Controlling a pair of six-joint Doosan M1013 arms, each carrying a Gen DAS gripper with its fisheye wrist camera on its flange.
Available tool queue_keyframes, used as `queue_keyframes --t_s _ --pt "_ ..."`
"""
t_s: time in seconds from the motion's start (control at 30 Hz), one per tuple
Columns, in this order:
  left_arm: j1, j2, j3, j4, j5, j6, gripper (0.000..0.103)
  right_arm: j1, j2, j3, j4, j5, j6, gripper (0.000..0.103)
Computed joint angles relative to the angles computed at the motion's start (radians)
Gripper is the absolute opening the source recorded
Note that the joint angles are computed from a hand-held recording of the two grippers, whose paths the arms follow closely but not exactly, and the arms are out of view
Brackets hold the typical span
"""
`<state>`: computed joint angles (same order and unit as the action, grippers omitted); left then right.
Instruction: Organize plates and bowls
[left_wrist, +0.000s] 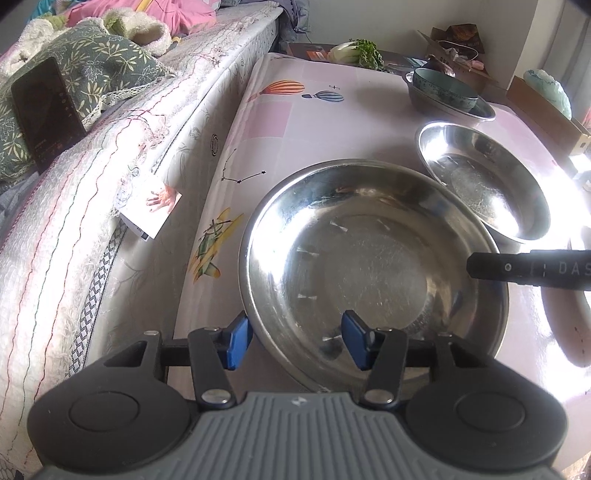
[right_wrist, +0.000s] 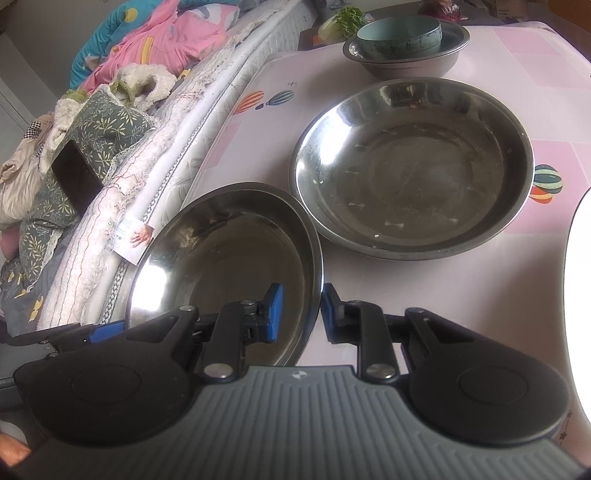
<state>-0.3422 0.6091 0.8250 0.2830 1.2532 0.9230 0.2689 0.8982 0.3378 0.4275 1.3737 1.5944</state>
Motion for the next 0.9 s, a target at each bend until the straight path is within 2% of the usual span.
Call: queue_keyframes --t_s 0.27,0.4,0.57,0.67,0.9 --pt "0.005 -0.04 0.057 -0.082 -0.049 0.028 0.054 -0.011 -0.057 0.102 0.024 -0.023 -0.026 0.023" --pt "0.003 -0.039 0.057 -0.056 -0.058 0.027 0.061 -0.017 -0.077 0.144 0.035 -0.065 -0.027 0.023" --pt "0.011 -0.012 0.021 -0.036 -0.052 0.018 0.063 -0.018 -0.047 0.098 0.044 -0.043 -0.015 0.023" --pt "0.016 -0.001 0.009 -0.042 -0.051 0.0 0.061 -0.016 -0.033 0.081 0.043 -0.033 -0.006 0.023" --pt "0.013 -0.015 0.027 -0.061 -0.061 0.02 0.058 -0.014 -0.043 0.098 0.037 -0.043 -0.013 0.023"
